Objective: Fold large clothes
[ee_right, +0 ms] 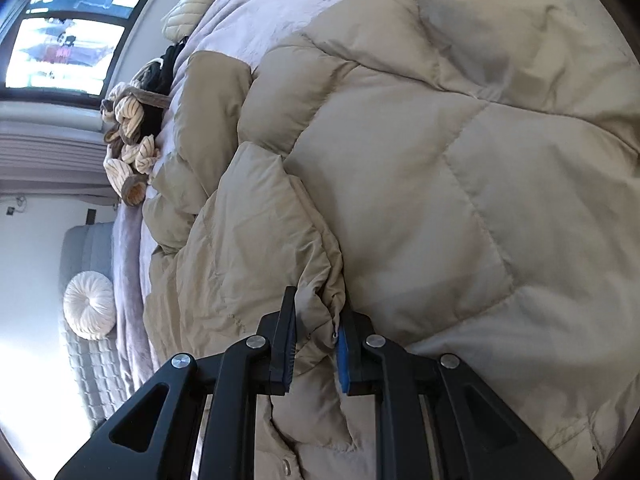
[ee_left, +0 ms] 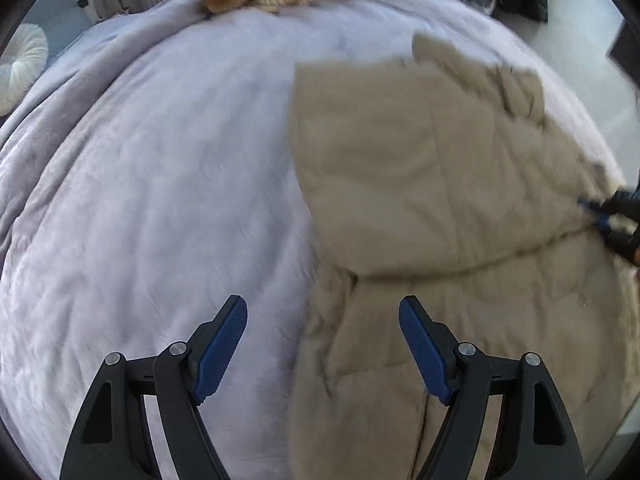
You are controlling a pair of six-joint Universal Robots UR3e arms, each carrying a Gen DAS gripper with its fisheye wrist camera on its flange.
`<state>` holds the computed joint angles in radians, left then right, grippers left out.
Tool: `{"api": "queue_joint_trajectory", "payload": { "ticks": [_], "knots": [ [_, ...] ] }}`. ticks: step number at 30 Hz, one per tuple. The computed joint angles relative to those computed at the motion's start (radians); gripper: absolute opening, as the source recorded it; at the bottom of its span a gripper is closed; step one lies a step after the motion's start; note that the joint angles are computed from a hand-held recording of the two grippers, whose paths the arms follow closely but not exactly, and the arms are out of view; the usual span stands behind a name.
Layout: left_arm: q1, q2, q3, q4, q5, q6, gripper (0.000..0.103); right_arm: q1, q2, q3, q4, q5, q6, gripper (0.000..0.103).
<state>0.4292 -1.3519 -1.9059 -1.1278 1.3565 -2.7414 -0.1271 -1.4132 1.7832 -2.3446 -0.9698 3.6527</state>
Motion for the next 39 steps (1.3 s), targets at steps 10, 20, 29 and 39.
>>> {"api": "queue_joint_trajectory", "payload": {
  "ticks": [10, 20, 29, 39],
  "knots": [
    [-0.002, -0.144, 0.052, 0.226, 0.053, -0.100, 0.079, 0.093, 0.052, -0.130, 0.083, -0.122, -0.020, 0.018],
    [0.151, -0.038, 0.103, 0.009, -0.041, -0.010, 0.079, 0.134, 0.012, -0.226, 0.180, -0.278, -0.082, 0.022],
    [-0.175, -0.362, 0.284, 0.198, 0.124, -0.290, 0.080, 0.241, 0.047, -0.393, 0.259, -0.404, -0.202, 0.022],
    [-0.226, -0.376, 0.318, 0.171, 0.213, -0.359, 0.080, 0.203, 0.119, -0.367, 0.222, -0.368, -0.189, 0.017]
  ]
}}
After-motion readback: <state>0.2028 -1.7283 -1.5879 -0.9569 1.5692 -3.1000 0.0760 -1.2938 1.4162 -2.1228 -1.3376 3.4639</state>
